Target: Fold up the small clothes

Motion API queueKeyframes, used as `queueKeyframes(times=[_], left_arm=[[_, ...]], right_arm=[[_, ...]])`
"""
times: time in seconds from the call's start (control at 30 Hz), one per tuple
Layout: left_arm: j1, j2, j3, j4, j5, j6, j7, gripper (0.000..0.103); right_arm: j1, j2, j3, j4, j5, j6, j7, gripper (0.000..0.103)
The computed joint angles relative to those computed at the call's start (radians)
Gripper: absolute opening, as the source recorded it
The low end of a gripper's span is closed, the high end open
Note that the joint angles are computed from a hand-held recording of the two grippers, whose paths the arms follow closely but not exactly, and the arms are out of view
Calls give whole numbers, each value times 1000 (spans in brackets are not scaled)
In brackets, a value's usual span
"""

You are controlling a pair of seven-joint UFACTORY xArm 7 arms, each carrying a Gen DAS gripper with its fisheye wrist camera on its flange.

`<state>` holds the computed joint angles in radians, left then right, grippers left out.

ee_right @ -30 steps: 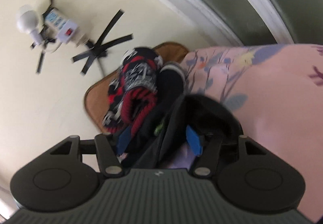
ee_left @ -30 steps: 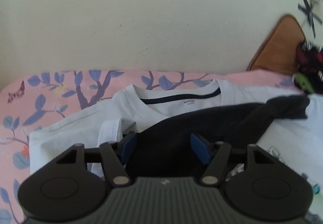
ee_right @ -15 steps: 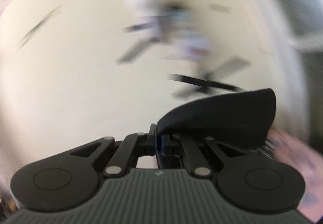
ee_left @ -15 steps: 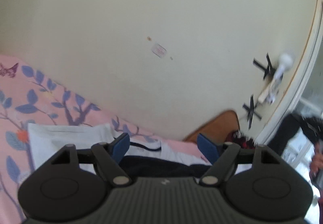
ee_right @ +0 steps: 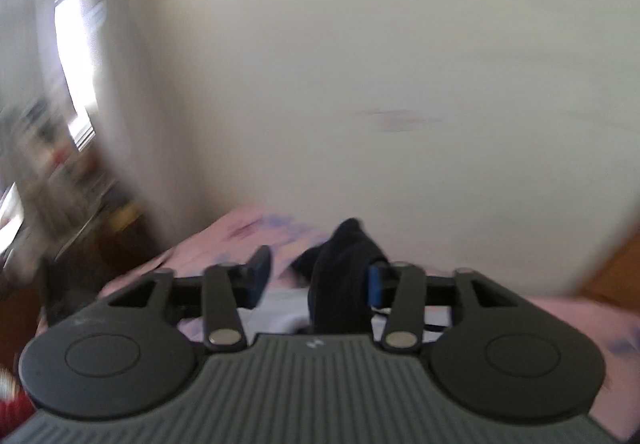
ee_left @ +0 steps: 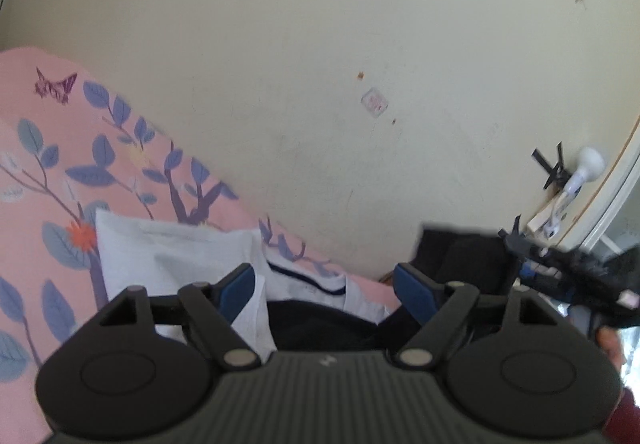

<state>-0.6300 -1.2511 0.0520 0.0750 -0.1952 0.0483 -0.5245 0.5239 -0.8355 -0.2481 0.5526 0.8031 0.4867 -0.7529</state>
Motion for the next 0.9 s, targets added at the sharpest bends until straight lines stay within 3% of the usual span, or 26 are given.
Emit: queueKeyframes(times=[0.1, 0.17, 0.23, 0.33, 0.43, 0.5, 0.57, 0.67, 0.8, 0.9], left_arm=[[-44, 47, 17, 5, -1, -41, 8, 78], [-38, 66, -9, 11, 4, -46, -4, 78], [-31, 71, -20, 11, 8, -38, -17, 78], [-6, 46, -28, 6, 20, 0, -15, 79], [47, -5, -41, -11, 20, 36, -30, 80], [78, -38, -31, -29, 3, 23, -54, 81], [105, -84, -15, -49, -8, 19, -71, 81], [140, -120, -19, -57, -12, 23, -96, 81], [101, -86, -18, -37, 1, 13, -93, 81], [92, -62, -57, -15, 25, 48, -82, 81]], right_arm=[[-153, -7, -25, -65, -64, -9, 82, 63], [-154, -35, -68, -96, -56, 25, 84, 63], [-115, -78, -71, -122, -26, 28, 62, 63], [27, -104, -69, -123, 73, 22, 28, 63], [160, -107, -114, -94, 187, 177, 5, 63], [196, -95, -110, -75, 186, 289, -32, 67], [134, -84, -10, -82, 95, 332, 6, 70], [38, -98, 64, -112, -16, 357, -6, 70], [-114, -152, 15, -125, -38, 407, -39, 70], [-202, -160, 36, -150, -22, 254, -19, 70]])
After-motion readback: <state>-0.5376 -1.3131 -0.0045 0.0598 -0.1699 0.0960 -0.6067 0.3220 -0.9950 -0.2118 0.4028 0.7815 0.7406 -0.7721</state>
